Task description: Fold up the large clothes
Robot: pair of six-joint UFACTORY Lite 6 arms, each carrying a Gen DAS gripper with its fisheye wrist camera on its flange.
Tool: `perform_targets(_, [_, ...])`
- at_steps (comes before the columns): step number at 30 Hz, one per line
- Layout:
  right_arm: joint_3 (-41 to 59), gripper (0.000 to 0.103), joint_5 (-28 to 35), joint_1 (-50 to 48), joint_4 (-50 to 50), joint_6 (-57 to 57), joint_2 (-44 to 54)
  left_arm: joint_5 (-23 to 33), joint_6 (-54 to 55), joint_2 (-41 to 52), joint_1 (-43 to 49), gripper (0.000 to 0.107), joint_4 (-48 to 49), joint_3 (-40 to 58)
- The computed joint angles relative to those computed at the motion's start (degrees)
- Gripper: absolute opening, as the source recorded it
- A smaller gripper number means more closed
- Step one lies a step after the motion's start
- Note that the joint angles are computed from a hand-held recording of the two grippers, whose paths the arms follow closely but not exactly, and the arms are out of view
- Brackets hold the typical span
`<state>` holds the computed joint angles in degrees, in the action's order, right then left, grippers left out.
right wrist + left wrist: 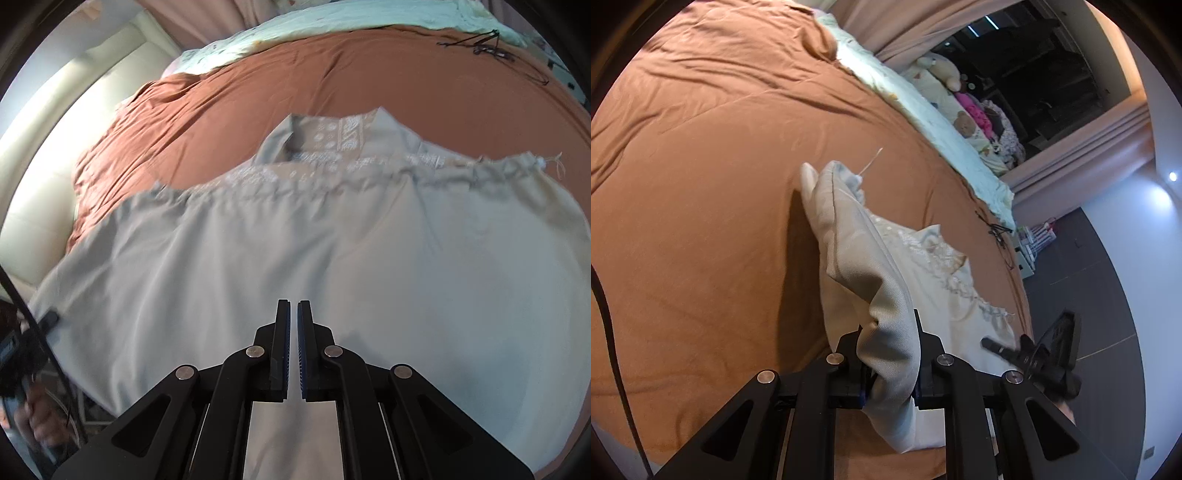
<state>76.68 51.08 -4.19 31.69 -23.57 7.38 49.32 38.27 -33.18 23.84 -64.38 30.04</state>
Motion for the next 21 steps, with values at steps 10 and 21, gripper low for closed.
perform_targets(10, [-17.17, 0.001, 9.44, -8.11, 5.34, -10.01, -13.68, -4.74, -8.99, 2.43, -12.33, 0.016, 1.82, 11.46])
perform_targets(21, [-20.92, 0.001, 7.83, -7.88, 5.1, -13.4, -9.21, -13.18, -19.77, 10.51, -28.63, 0.016, 9.35, 24.64])
